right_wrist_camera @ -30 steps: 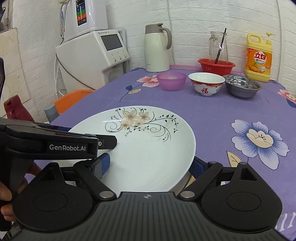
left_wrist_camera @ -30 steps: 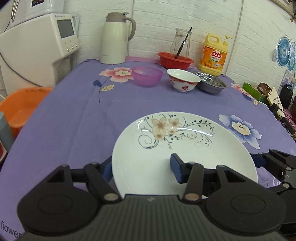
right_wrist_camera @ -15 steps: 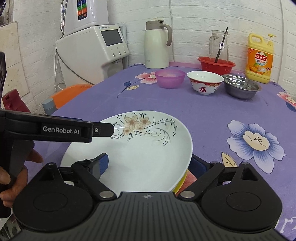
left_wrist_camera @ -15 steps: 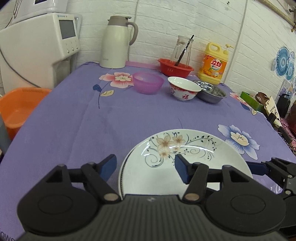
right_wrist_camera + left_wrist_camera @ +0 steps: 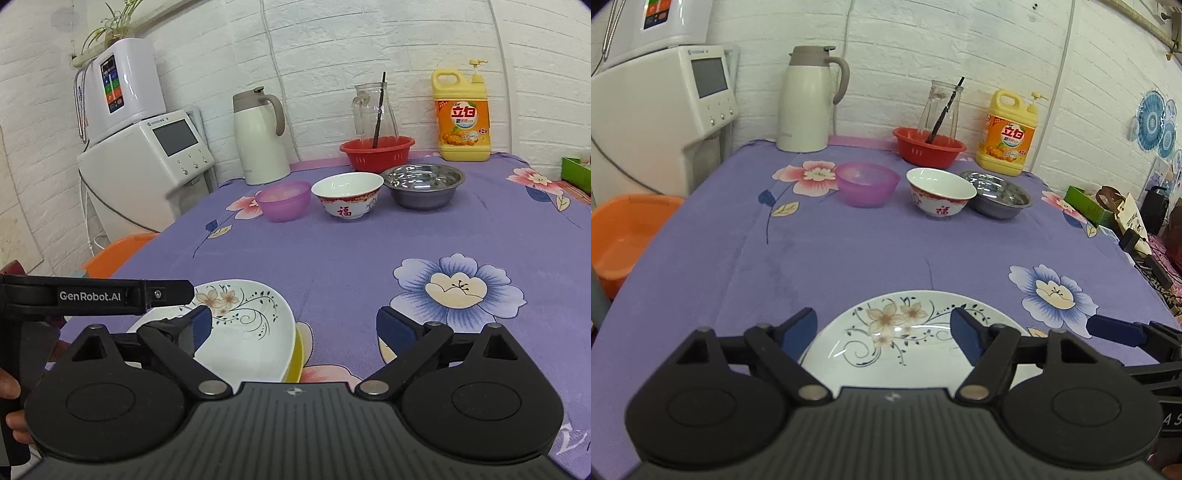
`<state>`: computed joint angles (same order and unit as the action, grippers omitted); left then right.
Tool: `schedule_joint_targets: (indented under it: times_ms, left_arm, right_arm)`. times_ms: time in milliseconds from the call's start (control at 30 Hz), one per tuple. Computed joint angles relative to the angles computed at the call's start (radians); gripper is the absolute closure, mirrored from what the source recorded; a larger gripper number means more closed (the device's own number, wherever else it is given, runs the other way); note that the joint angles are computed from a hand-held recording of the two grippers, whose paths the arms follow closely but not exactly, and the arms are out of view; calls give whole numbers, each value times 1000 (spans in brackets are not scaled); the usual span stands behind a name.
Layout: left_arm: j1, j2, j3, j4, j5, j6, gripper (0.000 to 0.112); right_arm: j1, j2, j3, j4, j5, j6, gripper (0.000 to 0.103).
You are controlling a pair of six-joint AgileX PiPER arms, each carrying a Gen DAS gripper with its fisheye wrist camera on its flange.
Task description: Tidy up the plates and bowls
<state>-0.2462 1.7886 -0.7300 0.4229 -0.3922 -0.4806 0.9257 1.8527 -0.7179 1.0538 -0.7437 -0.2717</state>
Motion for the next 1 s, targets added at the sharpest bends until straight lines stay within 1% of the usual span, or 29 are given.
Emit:
schedule_joint_targets:
  times_ms: [133,300,633,1000]
  left_arm:
    - [-25,-1,-11,-26,17,19,40]
    - [-48,12,-48,-36,51,19,40]
    - [-83,68,-149,20,115,-46,40]
    - [-85,130,-239,86,181,-122,40]
  right_arm:
    - [-19,-16,28,-10,-4,16,0]
    - [-70,-27,53,-62,28,62,0]
    - [-151,-33,66,-156,63,120,0]
    - [-238,-11,40,-263,113,163,0]
